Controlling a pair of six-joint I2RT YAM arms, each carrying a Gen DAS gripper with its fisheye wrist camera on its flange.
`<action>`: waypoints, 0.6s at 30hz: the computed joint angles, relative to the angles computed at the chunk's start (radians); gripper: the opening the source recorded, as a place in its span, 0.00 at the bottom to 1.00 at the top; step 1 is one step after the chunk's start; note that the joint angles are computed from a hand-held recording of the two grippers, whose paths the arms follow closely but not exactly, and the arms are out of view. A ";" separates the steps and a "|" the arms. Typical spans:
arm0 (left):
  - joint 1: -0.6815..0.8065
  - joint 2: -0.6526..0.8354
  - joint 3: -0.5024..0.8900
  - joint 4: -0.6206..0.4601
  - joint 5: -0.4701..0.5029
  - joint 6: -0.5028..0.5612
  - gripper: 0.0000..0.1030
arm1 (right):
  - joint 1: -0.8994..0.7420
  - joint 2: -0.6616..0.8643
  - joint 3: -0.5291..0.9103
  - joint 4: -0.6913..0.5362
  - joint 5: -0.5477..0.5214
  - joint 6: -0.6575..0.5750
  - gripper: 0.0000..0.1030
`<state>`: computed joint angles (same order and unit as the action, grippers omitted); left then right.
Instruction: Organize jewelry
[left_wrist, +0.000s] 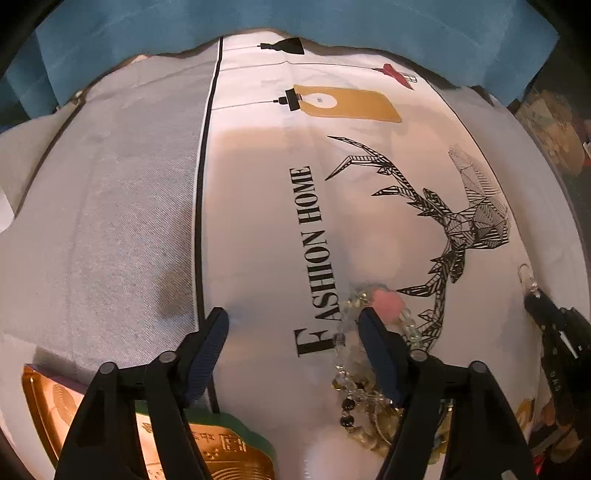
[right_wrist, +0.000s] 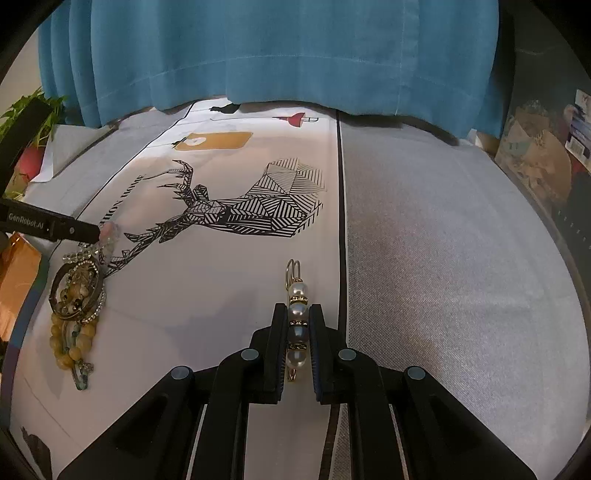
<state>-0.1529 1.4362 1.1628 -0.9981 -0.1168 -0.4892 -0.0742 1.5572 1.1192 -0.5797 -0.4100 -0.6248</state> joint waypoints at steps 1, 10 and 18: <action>-0.015 0.000 0.003 -0.002 -0.022 0.014 0.48 | 0.002 -0.001 -0.001 0.001 0.003 -0.002 0.12; -0.080 -0.159 0.040 -0.035 -0.003 -0.009 0.05 | 0.008 -0.109 -0.045 -0.022 0.073 0.027 0.11; -0.230 -0.358 0.241 -0.276 -0.105 -0.107 0.05 | -0.167 -0.360 -0.012 -0.229 -0.073 -0.024 0.11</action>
